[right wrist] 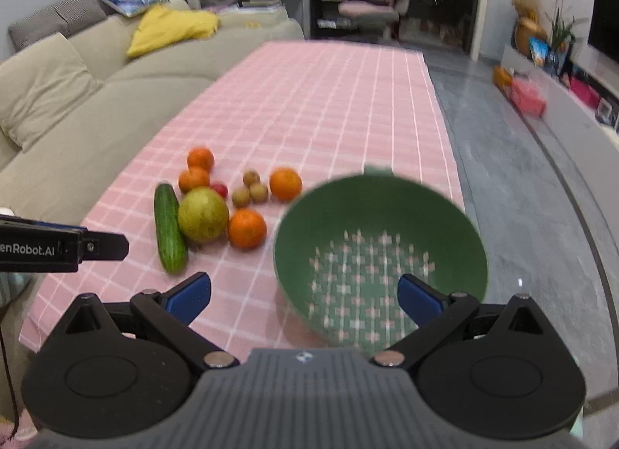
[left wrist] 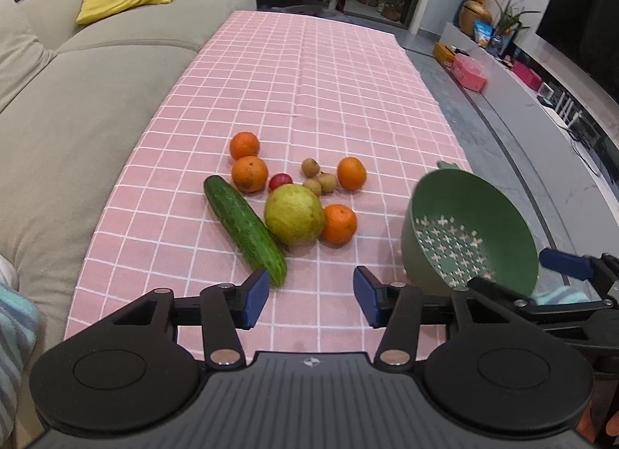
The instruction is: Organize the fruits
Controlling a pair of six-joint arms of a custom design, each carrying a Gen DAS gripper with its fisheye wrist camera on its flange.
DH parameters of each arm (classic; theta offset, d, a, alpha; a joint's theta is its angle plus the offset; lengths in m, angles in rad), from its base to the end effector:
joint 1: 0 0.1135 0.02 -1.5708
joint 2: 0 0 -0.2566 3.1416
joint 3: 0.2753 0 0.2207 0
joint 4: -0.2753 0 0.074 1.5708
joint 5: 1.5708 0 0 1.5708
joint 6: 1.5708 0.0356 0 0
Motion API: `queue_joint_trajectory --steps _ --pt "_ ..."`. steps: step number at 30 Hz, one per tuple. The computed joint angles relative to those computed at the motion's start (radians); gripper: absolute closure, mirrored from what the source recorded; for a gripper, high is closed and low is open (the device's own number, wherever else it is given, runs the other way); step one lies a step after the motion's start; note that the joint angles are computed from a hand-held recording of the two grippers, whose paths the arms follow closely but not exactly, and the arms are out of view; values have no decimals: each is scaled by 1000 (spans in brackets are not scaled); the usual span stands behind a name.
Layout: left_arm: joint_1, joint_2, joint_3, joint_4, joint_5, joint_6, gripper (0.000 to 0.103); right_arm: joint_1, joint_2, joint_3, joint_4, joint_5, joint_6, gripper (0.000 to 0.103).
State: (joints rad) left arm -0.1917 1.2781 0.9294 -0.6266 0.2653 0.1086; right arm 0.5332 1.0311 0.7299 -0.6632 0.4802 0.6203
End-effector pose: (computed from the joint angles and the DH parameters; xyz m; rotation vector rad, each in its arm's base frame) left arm 0.2209 -0.0524 0.2533 0.4817 2.4900 -0.3701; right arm 0.1538 0.0717 0.2412 0.2860 2.3717 -0.0825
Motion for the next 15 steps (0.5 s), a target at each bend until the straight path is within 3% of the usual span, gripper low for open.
queue_joint_trajectory --steps 6,8,12,15 --pt "11 85 53 28 -34 -20 52 -74 60 15 147 -46 -172 5" --pt "9 122 72 36 -41 -18 52 -106 106 25 202 -82 -227 14" --pt "19 221 121 34 -42 -21 58 -189 201 52 305 -227 -301 16" --pt "35 302 156 31 -13 -30 59 -240 294 99 345 -328 -327 31"
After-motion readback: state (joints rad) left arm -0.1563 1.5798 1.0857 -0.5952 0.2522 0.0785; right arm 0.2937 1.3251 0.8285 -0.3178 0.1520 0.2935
